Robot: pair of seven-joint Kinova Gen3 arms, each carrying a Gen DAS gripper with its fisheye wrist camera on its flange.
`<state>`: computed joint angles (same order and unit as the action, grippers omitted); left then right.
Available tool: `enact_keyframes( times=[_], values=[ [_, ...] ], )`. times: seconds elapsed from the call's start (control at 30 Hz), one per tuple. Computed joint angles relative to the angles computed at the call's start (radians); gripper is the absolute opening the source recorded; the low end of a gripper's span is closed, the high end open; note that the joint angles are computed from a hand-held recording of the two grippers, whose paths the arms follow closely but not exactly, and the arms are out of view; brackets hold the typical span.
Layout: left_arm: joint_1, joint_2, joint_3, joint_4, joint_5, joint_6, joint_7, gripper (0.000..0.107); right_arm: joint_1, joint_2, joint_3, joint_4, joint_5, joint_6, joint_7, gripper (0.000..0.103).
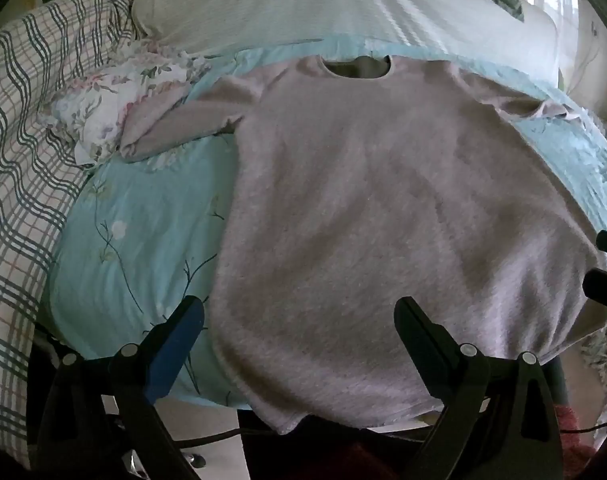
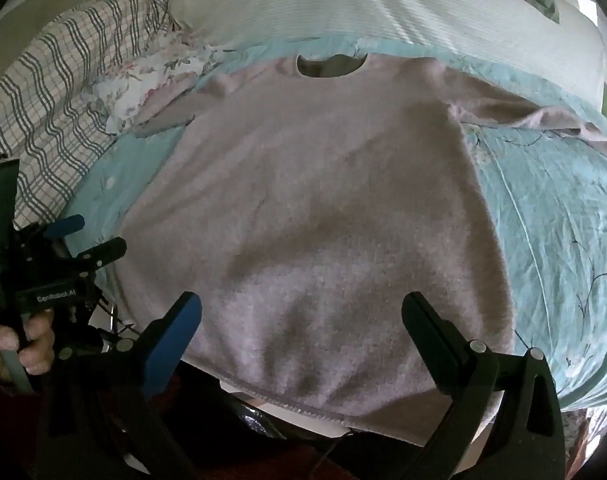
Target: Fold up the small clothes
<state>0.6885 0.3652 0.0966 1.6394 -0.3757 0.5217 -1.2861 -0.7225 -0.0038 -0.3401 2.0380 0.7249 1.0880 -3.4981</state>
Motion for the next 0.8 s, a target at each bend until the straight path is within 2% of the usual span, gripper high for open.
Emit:
enact_keyframes(
  times=[0.13, 0.33, 0.47, 0.8],
  values=[
    [0.002, 0.002, -0.001, -0.005, 0.004, -0.01, 0.006, 0.097, 0.005, -0.024, -0.01, 0.027, 0.007, -0.001, -0.021, 0.1],
    [-0.033, -0.008, 0.012, 0.014, 0.034, -0.052, -0.026, 0.097, 0.002, -0.007, -0.008, 0.01, -0.002, -0.002, -0.011, 0.1],
    [0.017, 0.002, -0.015, -0.013, 0.004, 0.006, 0.004, 0.097, 0.002, -0.004, -0.003, 0.005, -0.007, -0.004, -0.006, 0.1],
    [-0.003, -0.002, 0.002, -0.003, 0.012, -0.007, -0.003, 0.097, -0.008, 0.004, -0.011, 0.008, 0.025, 0.012, -0.043, 0.1]
  ],
)
